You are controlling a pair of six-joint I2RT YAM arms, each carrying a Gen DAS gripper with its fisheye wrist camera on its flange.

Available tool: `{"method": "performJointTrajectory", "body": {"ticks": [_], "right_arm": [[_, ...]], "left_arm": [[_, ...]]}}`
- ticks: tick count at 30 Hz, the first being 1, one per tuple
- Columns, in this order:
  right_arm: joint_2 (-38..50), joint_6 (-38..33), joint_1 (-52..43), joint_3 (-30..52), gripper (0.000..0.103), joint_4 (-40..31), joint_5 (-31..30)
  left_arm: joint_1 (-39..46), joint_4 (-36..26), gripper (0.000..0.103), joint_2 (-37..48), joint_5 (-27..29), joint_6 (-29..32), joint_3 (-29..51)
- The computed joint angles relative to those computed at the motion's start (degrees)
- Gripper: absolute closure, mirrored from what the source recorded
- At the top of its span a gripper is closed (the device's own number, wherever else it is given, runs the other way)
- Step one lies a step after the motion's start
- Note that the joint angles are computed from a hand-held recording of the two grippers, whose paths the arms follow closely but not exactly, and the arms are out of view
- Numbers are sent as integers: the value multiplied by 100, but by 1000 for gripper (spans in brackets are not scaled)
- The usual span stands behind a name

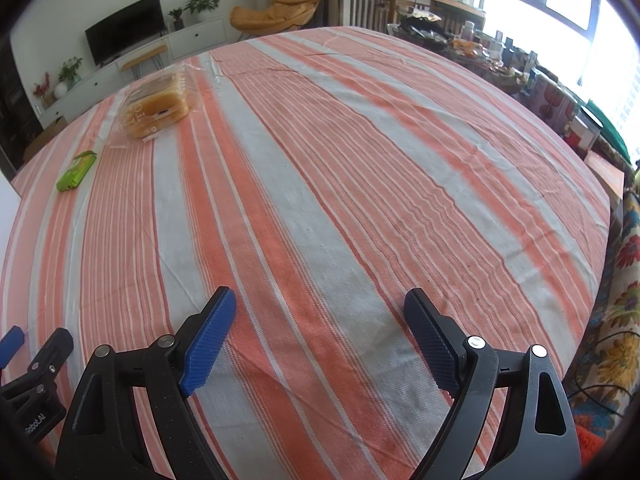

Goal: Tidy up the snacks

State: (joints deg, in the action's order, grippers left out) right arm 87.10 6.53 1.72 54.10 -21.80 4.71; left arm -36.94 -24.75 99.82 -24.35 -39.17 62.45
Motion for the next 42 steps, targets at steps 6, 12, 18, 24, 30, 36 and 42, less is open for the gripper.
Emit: {"method": "performJointTrajectory", "body": {"ticks": [6,12,18,24,30,36,42], "right_arm": [[4,3,2,1,14,3,1],[15,8,13,14,14,-1,-2],[47,34,48,35,13,7,24],[43,35,49,33,12,5,22],[40,35,49,30,12,7,22],[108,49,100,80,11,24,36],[175,78,130,124,10,70,58]], "left_arm": [[-8,-19,0,-12,-3,-8,4],[122,-550,0,166,358,-111,401],[488,-1226,0,-370,1114,-563,1047],[1280,-2412,0,670,1535,35,3165],[1919,-3311,10,3099,1540,1580,5886],[2284,-3310,10,4102,1854,1813,6924],[2131,-2383,54,3519,1576,2371,5788]]}}
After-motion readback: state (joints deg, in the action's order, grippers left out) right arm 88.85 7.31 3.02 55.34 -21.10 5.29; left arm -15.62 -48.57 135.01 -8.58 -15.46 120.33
